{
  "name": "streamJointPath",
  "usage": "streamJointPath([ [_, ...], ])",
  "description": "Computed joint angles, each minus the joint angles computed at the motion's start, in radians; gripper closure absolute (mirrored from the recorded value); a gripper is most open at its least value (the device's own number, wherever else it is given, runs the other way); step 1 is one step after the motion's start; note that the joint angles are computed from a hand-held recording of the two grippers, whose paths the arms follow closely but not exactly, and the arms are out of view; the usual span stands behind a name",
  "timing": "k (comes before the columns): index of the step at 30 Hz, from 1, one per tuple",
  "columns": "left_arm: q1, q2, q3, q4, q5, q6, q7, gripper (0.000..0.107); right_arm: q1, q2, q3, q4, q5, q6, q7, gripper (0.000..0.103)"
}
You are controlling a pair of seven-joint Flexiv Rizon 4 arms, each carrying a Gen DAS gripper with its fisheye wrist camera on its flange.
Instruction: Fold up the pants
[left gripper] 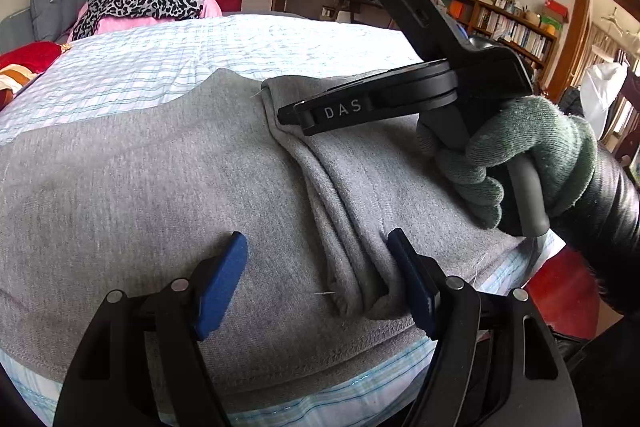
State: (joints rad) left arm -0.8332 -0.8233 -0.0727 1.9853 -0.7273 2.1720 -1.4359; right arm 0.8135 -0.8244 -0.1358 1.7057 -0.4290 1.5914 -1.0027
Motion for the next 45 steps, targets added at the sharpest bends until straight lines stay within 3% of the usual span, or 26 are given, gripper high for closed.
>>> streamJointPath([
  [12, 0.059, 0.031, -0.05, 0.063, 0.083, 0.036, -0.108, 0.035, 0.042, -0.007, -0.054, 0.009, 0.013, 0.025, 0.007, 0.039],
  [17, 0.004, 0.045, -0.013, 0.075, 0.029, 0.041, -0.096, 0.034, 0.058, -0.007, -0.074, 0.014, 0.017, 0.029, 0.007, 0.039],
  [25, -0.076, 0.055, 0.013, 0.075, -0.133, 0.066, 0.016, 0.029, 0.302, -0.007, -0.351, 0.107, 0.097, 0.15, 0.013, 0.039],
  [33, -0.078, 0.058, -0.043, 0.081, -0.245, 0.135, 0.111, 0.029, 0.366, 0.035, -0.346, 0.167, 0.21, 0.214, -0.088, 0.039],
  [39, -0.082, 0.054, -0.088, 0.085, -0.356, 0.196, 0.164, 0.029, 0.334, 0.049, -0.268, 0.164, 0.279, 0.192, -0.132, 0.039],
  [42, -0.062, 0.061, -0.119, 0.116, -0.386, 0.233, 0.14, 0.029, 0.286, 0.042, -0.21, 0.141, 0.269, 0.141, -0.132, 0.039],
  [45, -0.04, 0.074, -0.145, 0.167, -0.418, 0.273, 0.066, 0.029, 0.301, 0.02, -0.231, 0.135, 0.252, 0.139, -0.125, 0.036],
])
